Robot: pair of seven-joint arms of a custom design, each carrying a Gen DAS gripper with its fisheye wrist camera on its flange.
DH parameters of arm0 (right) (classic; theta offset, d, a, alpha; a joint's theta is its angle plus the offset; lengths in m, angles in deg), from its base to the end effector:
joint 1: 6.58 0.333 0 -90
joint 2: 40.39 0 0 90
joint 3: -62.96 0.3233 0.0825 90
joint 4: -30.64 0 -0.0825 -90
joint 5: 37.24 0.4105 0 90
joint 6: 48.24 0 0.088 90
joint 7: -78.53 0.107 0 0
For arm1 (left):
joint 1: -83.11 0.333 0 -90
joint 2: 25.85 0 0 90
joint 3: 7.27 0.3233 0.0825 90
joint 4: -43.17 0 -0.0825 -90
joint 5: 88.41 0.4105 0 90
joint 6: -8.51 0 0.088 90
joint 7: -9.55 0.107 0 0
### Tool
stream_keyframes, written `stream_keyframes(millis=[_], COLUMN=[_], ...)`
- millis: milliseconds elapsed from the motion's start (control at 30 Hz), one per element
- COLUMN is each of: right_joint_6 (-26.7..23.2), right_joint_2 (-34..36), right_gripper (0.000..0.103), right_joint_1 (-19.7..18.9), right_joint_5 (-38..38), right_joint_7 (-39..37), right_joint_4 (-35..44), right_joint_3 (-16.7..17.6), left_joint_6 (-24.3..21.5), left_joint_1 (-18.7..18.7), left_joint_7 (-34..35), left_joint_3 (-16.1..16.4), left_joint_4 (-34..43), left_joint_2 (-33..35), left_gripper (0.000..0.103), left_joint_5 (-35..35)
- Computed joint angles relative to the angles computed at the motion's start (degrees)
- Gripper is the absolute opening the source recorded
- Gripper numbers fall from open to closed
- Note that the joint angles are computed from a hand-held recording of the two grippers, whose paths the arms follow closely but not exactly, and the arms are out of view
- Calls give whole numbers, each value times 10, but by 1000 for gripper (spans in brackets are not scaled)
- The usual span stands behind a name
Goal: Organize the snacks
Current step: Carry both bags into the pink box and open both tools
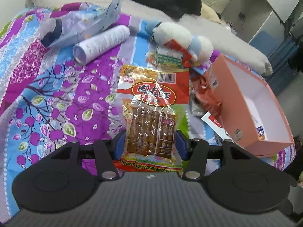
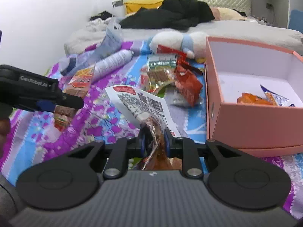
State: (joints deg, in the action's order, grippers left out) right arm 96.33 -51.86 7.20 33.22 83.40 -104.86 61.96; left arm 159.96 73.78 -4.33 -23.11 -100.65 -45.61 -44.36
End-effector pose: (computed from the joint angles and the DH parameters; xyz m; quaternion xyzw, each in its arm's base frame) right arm 0.5085 0.1058 0.4302 -0.8290 0.3467 -0.0796 0.4316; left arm 0.4254 -0.2223 0.4351 -0.8596 0.3682 -0.2852 0.2101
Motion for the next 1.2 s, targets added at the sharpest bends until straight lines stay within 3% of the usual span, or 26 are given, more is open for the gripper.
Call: stream_keyframes(millis=[300, 600, 1033, 1200], right_joint_6=[-21, -8, 44, 53], right_joint_2=[-39, -69, -30, 9], right_gripper=[23, 23, 23, 23], right_joint_1=[-5, -13, -35, -45], right_joint_5=[16, 30, 50, 54], right_joint_7=[8, -15, -25, -34], right_joint_4=[0, -5, 40, 81], right_joint_3=[-16, -30, -43, -40], left_joint_6=[-15, -27, -11, -6], left_joint_1=[-10, -16, -32, -43], left_joint_7=[-11, -5, 45, 130], left_joint_3=[-8, -24, -8, 11], left_joint_4=[15, 66, 216, 285], left_joint_2=[-21, 2, 141, 200], left_gripper=[60, 60, 60, 60], left_joint_5=[-12, 13, 86, 65])
